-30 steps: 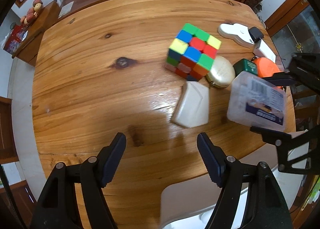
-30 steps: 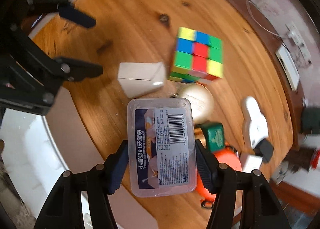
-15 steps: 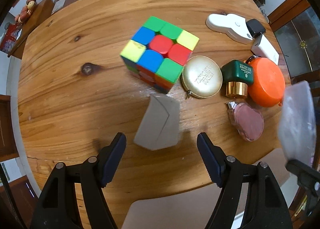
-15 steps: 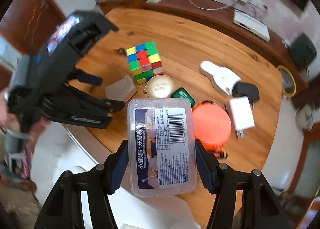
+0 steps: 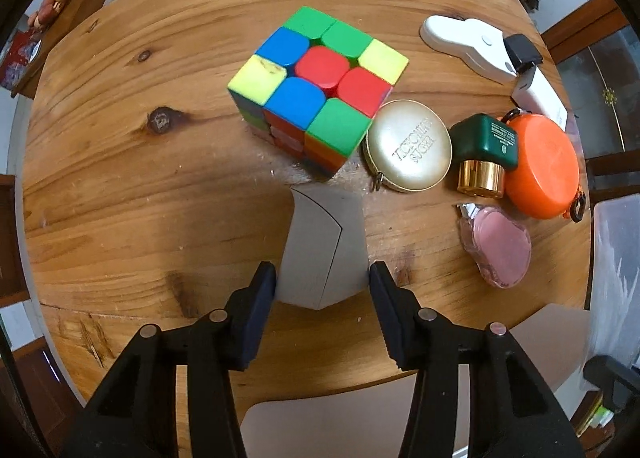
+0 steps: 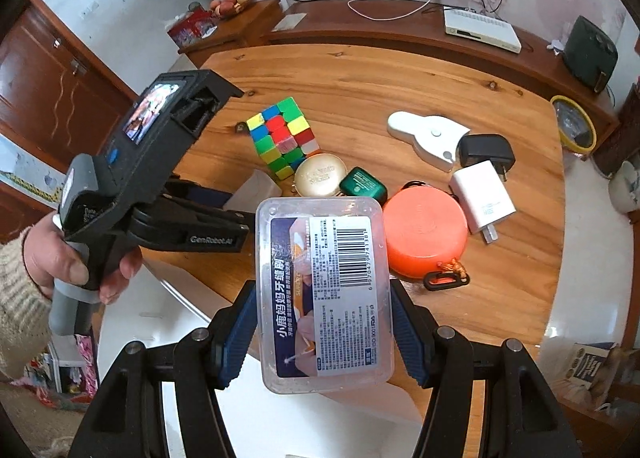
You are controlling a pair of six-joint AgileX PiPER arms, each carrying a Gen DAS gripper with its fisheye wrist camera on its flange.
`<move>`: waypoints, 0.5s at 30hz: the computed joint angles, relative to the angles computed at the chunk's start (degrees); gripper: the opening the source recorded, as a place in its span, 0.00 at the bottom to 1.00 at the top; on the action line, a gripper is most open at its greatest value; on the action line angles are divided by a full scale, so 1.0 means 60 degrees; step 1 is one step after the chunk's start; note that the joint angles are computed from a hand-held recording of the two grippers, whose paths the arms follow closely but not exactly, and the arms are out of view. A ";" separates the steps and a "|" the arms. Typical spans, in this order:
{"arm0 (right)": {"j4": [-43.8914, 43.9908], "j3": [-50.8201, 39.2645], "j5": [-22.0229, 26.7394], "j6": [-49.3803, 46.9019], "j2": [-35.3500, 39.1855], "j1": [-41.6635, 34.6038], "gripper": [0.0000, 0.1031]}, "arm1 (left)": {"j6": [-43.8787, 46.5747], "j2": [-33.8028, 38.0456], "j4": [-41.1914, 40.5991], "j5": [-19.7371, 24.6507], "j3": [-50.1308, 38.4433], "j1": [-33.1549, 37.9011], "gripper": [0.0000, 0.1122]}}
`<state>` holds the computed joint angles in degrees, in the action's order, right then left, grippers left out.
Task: Organize rigid objects
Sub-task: 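Grasp the beige wedge with the left tool while the right tool carries the box toward the tray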
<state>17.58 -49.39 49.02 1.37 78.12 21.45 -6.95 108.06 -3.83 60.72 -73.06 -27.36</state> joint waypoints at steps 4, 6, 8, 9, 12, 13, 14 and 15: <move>0.0216 0.0053 -0.0069 -0.0002 -0.0147 0.0053 0.61 | 0.0073 -0.0201 -0.0435 0.0016 0.0125 0.0256 0.46; 0.0360 0.0092 -0.0063 -0.0015 -0.0302 0.0015 0.61 | 0.0047 -0.0480 -0.0257 -0.0007 0.0208 0.0291 0.46; 0.0508 0.0153 -0.0044 -0.0021 -0.0517 -0.0029 0.61 | 0.0089 -0.0845 -0.0220 0.0047 0.0285 0.0270 0.46; 0.0534 0.0175 -0.0032 0.0003 -0.0609 -0.0029 0.61 | 0.0073 -0.1015 -0.0222 0.0139 0.0275 0.0230 0.46; 0.0549 0.0281 0.0015 0.0176 -0.0968 -0.0012 0.61 | 0.0154 -0.1577 -0.0200 0.0304 0.0341 0.0176 0.46; 0.0595 0.0341 0.0052 0.0239 -0.1140 -0.0025 0.61 | 0.0167 -0.1774 -0.0168 0.0398 0.0337 0.0136 0.46; 0.0646 0.0391 0.0077 0.0265 -0.1271 -0.0038 0.61 | 0.0201 -0.2000 -0.0116 0.0507 0.0323 0.0105 0.46; 0.0665 0.0428 0.0101 0.0313 -0.1388 -0.0035 0.61 | 0.0266 -0.2251 -0.0089 0.0570 0.0415 0.0112 0.46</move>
<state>21.57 -46.82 49.63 3.25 69.80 21.24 -5.35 94.56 -4.36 64.14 -70.57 -26.69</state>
